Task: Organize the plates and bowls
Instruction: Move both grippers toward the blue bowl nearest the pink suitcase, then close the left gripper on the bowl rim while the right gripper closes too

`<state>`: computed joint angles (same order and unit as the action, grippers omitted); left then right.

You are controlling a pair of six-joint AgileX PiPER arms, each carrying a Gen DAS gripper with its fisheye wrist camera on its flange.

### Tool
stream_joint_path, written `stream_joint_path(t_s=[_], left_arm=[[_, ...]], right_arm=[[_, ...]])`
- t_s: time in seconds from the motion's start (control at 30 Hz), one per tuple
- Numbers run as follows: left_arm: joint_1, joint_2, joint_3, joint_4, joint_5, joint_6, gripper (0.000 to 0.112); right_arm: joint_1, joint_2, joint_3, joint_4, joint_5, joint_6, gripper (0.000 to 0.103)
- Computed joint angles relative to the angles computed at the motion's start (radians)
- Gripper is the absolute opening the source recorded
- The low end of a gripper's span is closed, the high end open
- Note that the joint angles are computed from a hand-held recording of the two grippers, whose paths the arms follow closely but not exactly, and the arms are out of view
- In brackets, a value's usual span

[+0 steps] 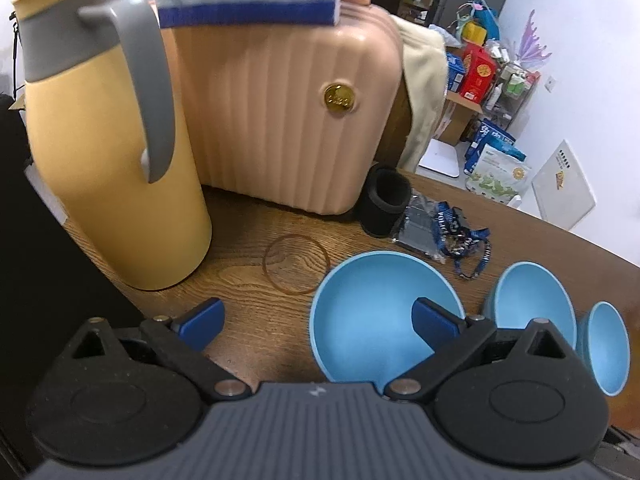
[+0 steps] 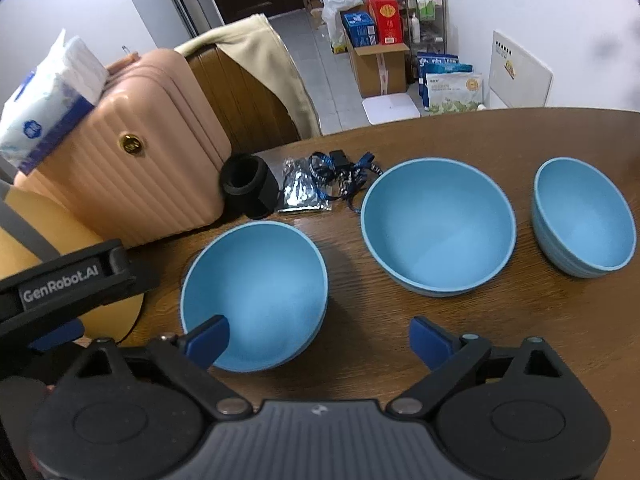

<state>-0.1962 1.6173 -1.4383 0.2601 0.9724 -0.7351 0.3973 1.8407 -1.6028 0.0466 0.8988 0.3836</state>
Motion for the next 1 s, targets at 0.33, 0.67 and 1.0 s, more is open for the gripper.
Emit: stream_joint_path(t_s=[0.33,0.67,1.0], left_arm=[[0.05,0.077,0.027,-0.044,-0.069,0.019,0.085],[0.065,0.162,0.022,-0.048,-0.106,0.01,0.063],[0.084,0.225,0.028,-0.11,-0.156,0.058,0.035]], right_arm=[[0.03,0.114,-0.062,-0.03,-0.001,0.049,0.074],[0.039,0.183,-0.075,-0.045,-0.051,0.079,0.043],[0.042,0.232,-0.088,-0.061,-0.075,0.086,0.024]])
